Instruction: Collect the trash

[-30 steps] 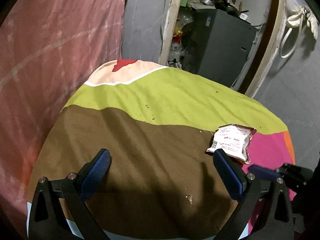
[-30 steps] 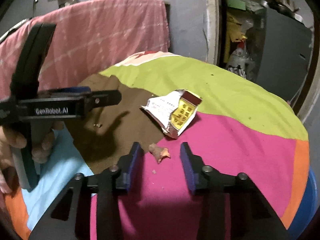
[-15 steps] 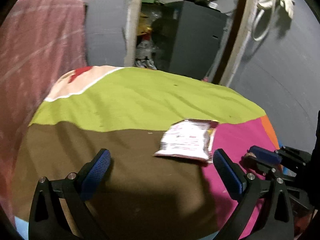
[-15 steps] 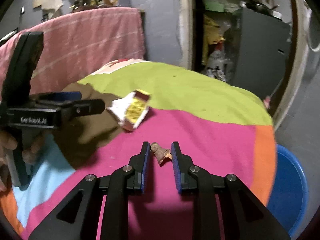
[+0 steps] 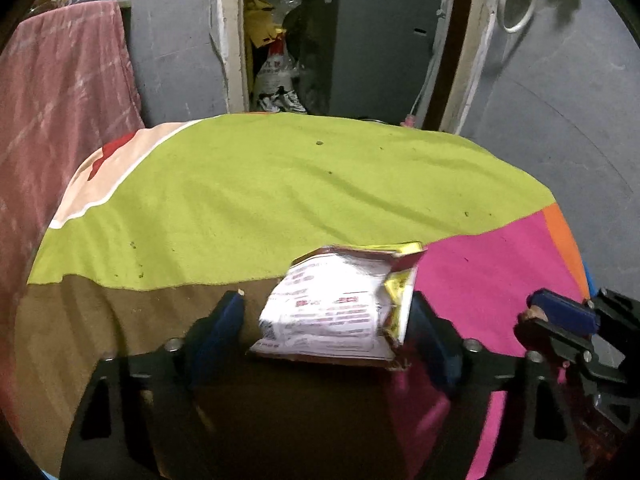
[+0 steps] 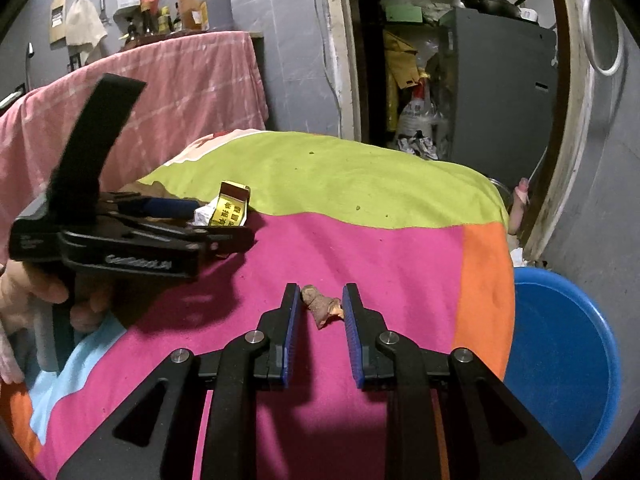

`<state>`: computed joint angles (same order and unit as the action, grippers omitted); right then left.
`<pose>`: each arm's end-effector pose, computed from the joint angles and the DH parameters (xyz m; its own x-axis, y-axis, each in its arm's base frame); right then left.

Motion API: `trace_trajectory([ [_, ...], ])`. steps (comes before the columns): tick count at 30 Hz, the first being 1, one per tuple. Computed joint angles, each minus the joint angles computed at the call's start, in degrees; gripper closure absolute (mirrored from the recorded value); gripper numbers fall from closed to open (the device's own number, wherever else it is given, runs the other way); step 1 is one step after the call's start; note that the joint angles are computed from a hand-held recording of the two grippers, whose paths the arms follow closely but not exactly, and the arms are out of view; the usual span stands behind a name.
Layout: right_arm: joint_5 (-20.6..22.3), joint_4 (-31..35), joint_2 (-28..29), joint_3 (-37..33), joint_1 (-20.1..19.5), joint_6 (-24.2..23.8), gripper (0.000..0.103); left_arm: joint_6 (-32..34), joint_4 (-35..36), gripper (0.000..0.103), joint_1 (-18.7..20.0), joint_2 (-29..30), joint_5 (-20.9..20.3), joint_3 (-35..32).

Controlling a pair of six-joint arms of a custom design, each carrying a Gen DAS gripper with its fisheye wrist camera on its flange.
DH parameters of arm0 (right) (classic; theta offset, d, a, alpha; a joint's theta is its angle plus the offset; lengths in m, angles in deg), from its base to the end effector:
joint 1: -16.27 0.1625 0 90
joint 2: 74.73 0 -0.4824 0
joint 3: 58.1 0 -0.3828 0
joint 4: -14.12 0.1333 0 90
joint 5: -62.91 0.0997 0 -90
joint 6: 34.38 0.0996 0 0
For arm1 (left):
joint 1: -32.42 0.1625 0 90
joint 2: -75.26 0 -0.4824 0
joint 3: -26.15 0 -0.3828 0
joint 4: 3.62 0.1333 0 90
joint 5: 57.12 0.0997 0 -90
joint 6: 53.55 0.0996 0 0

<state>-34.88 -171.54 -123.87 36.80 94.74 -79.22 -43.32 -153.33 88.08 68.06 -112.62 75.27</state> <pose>-0.0270 -0.7317 0.2658 -0.7644 -0.2326 0.6013 -0.5786 0.6588 -0.4808 -0.3417 -0.8365 -0.0805 -0.6703 0.4565 -0.5850 0.6668 0.7165 -0.2049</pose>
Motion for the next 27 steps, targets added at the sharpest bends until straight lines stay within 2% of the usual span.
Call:
trace_trajectory([
  [1, 0.0, -0.1, 0.0, 0.1, 0.0, 0.0, 0.083, 0.0, -0.1, 0.042, 0.0, -0.2, -0.4, 0.3],
  [5, 0.1, -0.1, 0.0, 0.1, 0.0, 0.2, 0.083, -0.8, -1.2, 0.042, 0.4, -2.2, -3.1, 3.2],
  [15, 1.9, -1.2, -0.7, 2.3, -0.5, -0.1, 0.083, -2.2, -10.8, 0.042, -0.5, -9.7, -3.3, 18.9],
  [21, 4.2, -3.9, -1.5, 5.3, -1.0, -0.3, 0.083, -3.9, -13.1, 0.042, -1.2, -11.8, -4.5, 23.2],
  [27, 7.0, -7.6, -2.3, 7.7, -1.2, -1.0, 0.083, -3.6, -18.8, 0.042, -2.7, -12.5, -4.1, 27.4],
])
